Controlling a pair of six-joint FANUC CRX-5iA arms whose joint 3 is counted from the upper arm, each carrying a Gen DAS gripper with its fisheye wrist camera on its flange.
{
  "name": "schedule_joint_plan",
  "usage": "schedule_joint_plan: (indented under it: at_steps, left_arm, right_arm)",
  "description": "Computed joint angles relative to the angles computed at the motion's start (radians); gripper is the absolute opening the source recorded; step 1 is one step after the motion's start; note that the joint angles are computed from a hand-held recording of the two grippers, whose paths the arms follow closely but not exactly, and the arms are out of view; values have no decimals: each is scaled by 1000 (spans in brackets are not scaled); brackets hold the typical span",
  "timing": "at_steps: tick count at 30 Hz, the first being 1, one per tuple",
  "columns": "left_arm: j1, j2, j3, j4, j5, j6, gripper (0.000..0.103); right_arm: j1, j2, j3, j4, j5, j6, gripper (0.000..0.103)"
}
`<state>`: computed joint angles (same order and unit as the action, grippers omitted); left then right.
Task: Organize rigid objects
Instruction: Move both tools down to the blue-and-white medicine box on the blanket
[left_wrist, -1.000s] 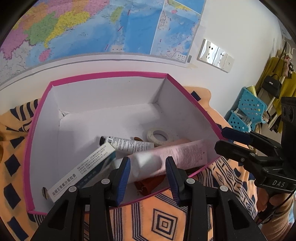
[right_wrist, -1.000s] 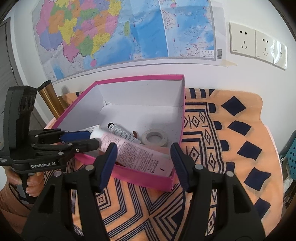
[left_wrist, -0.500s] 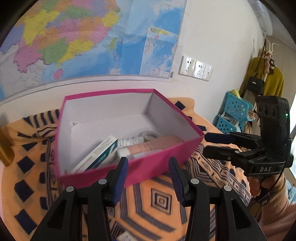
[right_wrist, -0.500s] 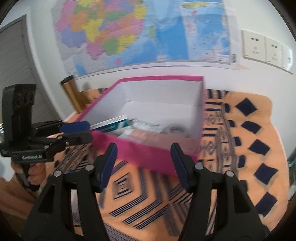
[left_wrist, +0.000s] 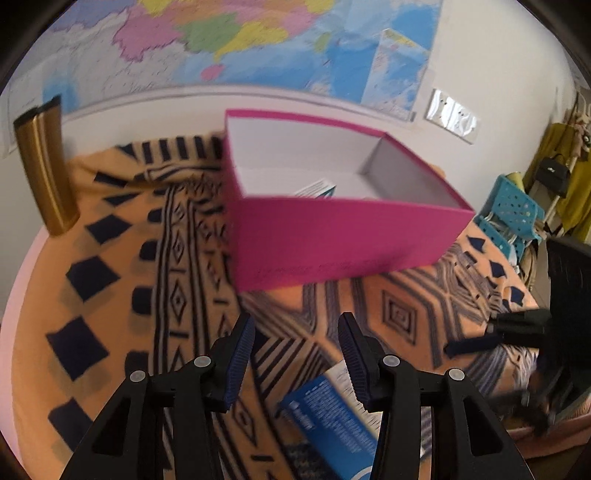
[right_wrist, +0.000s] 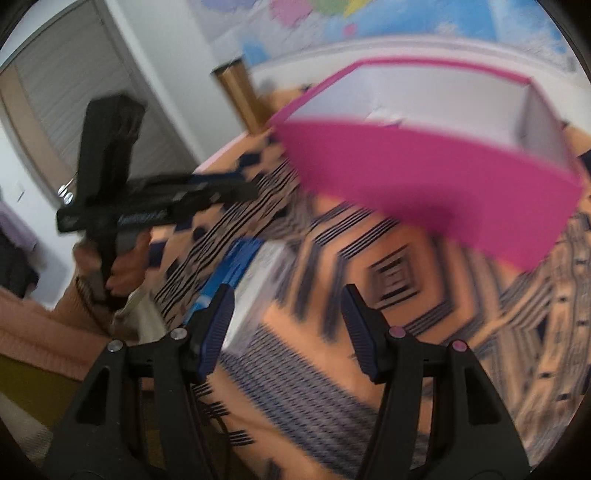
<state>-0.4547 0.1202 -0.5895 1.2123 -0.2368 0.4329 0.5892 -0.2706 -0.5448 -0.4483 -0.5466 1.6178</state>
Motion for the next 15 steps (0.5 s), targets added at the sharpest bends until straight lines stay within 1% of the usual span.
schedule_joint_plan:
  at_steps: [2, 5, 6, 8, 11, 13, 15]
  left_arm:
    - [11, 6, -2, -12, -15, 15, 48]
    - [21, 18, -1, -38, -33, 35, 48]
    - [31, 24, 4, -63, -46, 56, 46]
    - [41, 34, 7, -65, -74, 57, 46]
    - [47, 38, 6, -77, -95, 56, 46]
    - [51, 41, 5, -68, -120, 40, 46]
    - [53, 43, 6, -73, -135, 33, 46]
  right_arm:
    - [10, 35, 25, -54, -37, 54, 61]
    - [34, 77, 50, -97, -81, 99, 61]
    - [44, 83, 53, -99, -91, 104, 61]
    - [72, 87, 49, -87, -98, 96, 61]
    - [131, 85, 27, -11, -77, 22, 61]
    - [177, 79, 1, 74, -50, -65, 61]
    - [197, 77, -19, 145, -29, -135, 61]
